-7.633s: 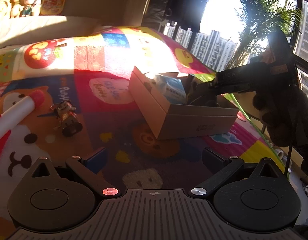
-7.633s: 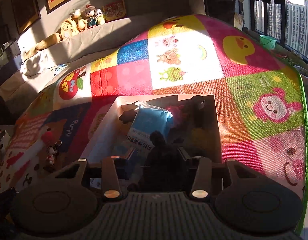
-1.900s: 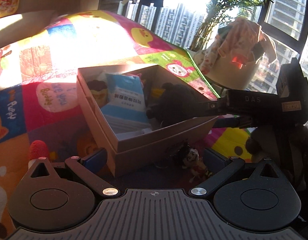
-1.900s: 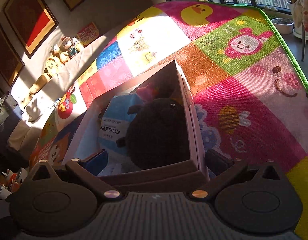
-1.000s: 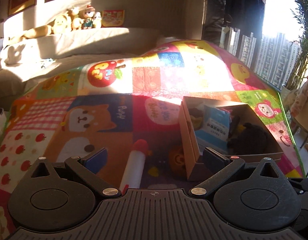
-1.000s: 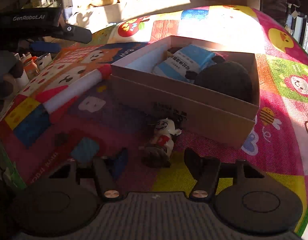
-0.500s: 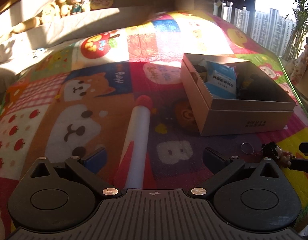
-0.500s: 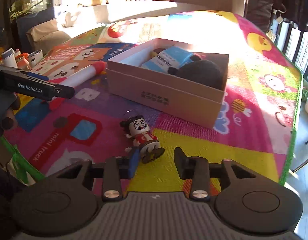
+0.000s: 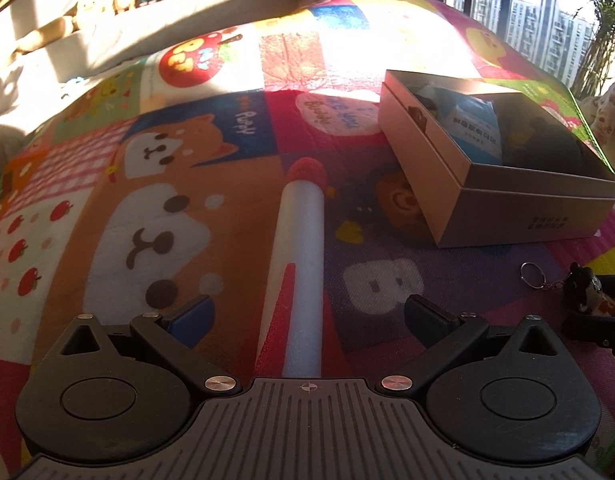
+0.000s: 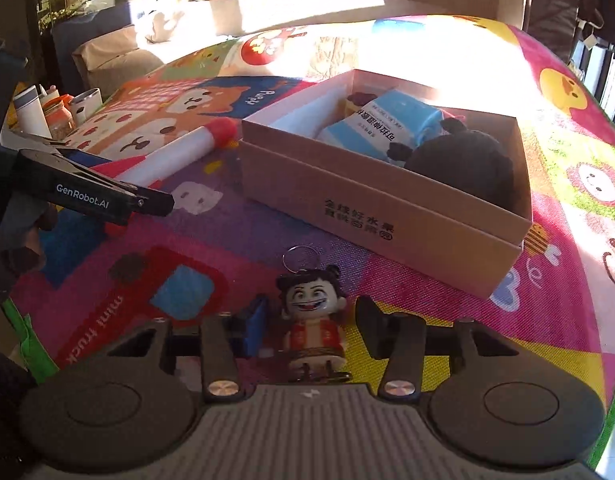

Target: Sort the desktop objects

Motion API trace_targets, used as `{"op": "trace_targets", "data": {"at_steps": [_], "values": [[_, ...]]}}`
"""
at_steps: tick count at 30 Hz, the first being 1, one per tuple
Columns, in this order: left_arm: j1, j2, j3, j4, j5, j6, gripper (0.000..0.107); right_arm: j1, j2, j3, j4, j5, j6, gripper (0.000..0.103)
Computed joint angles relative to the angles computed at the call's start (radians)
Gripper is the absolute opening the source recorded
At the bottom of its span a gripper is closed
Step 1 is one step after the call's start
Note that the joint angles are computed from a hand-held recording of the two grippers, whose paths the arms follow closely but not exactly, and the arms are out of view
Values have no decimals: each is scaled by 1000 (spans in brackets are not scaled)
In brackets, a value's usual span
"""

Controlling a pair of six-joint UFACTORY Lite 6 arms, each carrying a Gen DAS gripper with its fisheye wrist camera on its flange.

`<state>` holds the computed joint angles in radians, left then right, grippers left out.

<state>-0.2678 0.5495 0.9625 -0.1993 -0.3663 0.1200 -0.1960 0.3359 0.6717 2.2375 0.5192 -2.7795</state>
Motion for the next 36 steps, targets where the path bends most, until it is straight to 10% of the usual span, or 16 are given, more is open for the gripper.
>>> {"op": "trace_targets", "data": {"at_steps": [11, 24, 34, 36], "values": [[33, -13, -31, 253, -57, -144, 42, 16, -115, -112, 21, -35, 50, 42], [24, -515, -386, 555, -166, -336, 41, -62, -267, -139, -369, -42, 496, 41], [-77, -199, 183, 726, -129, -513, 44, -251, -629, -126, -641, 158, 814, 41], [-83, -66, 323, 829, -118, -543, 62, -266, -633, -88, -639, 172, 832, 41]]}}
